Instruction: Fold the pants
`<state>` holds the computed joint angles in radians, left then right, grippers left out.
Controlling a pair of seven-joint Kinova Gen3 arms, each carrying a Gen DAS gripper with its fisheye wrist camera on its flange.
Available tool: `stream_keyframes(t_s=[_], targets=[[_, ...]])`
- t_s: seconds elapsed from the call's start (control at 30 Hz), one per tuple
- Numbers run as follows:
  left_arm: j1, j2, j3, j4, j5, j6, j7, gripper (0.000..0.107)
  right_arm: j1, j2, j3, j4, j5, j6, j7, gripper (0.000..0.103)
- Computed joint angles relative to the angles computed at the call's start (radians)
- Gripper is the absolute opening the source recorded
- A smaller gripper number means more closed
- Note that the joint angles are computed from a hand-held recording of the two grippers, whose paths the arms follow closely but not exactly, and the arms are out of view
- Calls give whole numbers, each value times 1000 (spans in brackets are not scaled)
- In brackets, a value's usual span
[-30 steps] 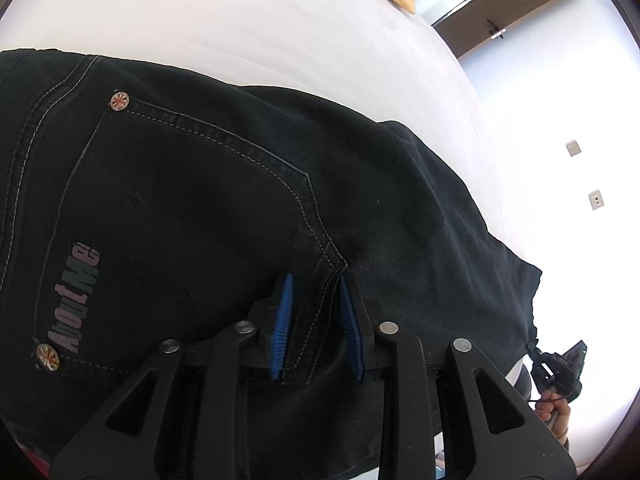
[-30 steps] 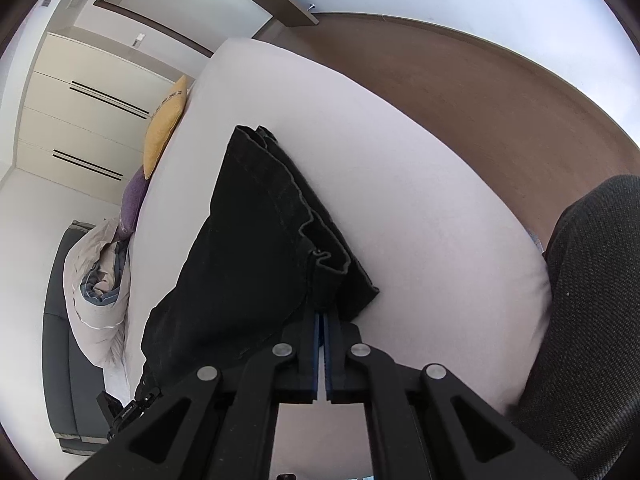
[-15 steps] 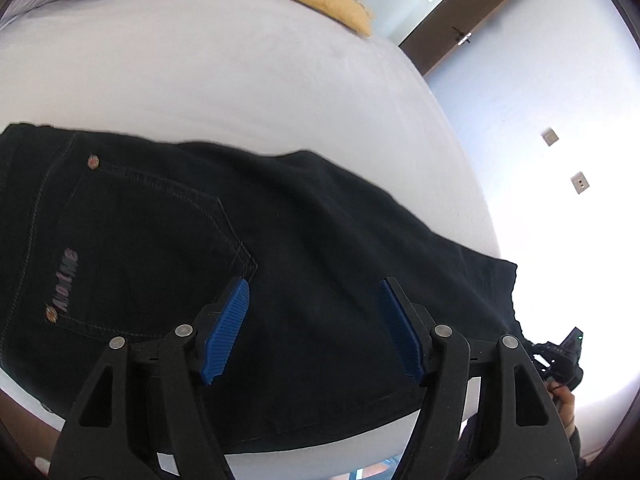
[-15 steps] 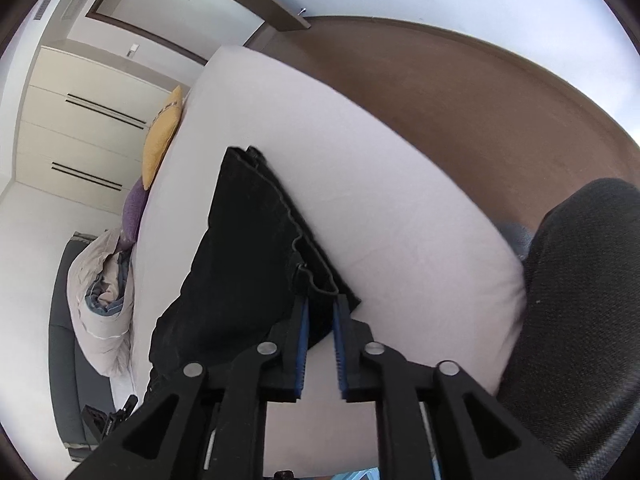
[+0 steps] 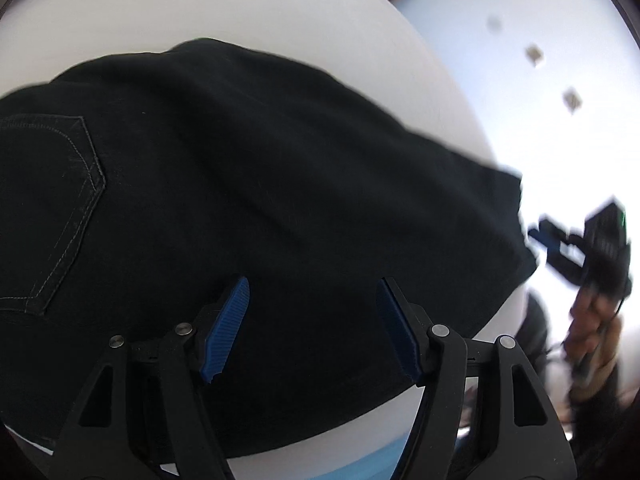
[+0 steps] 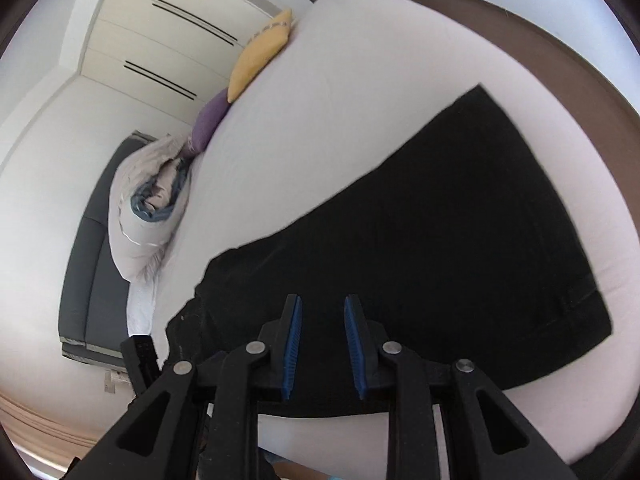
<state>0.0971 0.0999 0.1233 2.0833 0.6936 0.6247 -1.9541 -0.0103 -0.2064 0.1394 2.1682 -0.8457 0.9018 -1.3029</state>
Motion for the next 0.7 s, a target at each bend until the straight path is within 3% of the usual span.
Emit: stream_keyframes(t_s=[0.07, 0.13, 0.23, 0.4, 0.43, 0.5, 0.57, 0.6, 0.7], targets=[[56, 8, 5, -5, -81, -19, 70, 63, 32, 69, -67, -7, 62, 11, -45, 25], [70, -8, 27, 6, -163, -7, 107, 63, 70, 78, -116, 22, 110, -14, -57, 0], [148, -25, 10, 11, -285, 0, 181, 63, 88, 42, -128, 29, 176, 7, -69, 0], [149, -39, 35, 11, -376, 22, 231, 63, 201, -9, -347, -77, 379, 102, -203, 0], [149, -42, 33, 16, -379, 19, 232, 63, 193, -26, -387, -101, 415, 103, -236, 7], [163, -49, 41, 34, -396, -1, 263, 63, 120, -35, -411, -155, 440, 81, -268, 7], [184, -51, 49, 38, -424, -14, 311, 63, 28, -20, -420, -186, 418, 12, -243, 14], [186, -58, 49, 44, -431, -14, 318, 63, -15, -4, -432, -190, 424, -28, -232, 19], [195, -76, 48, 55, -460, -10, 336, 63, -91, 103, -516, -220, 499, -80, -269, 20]])
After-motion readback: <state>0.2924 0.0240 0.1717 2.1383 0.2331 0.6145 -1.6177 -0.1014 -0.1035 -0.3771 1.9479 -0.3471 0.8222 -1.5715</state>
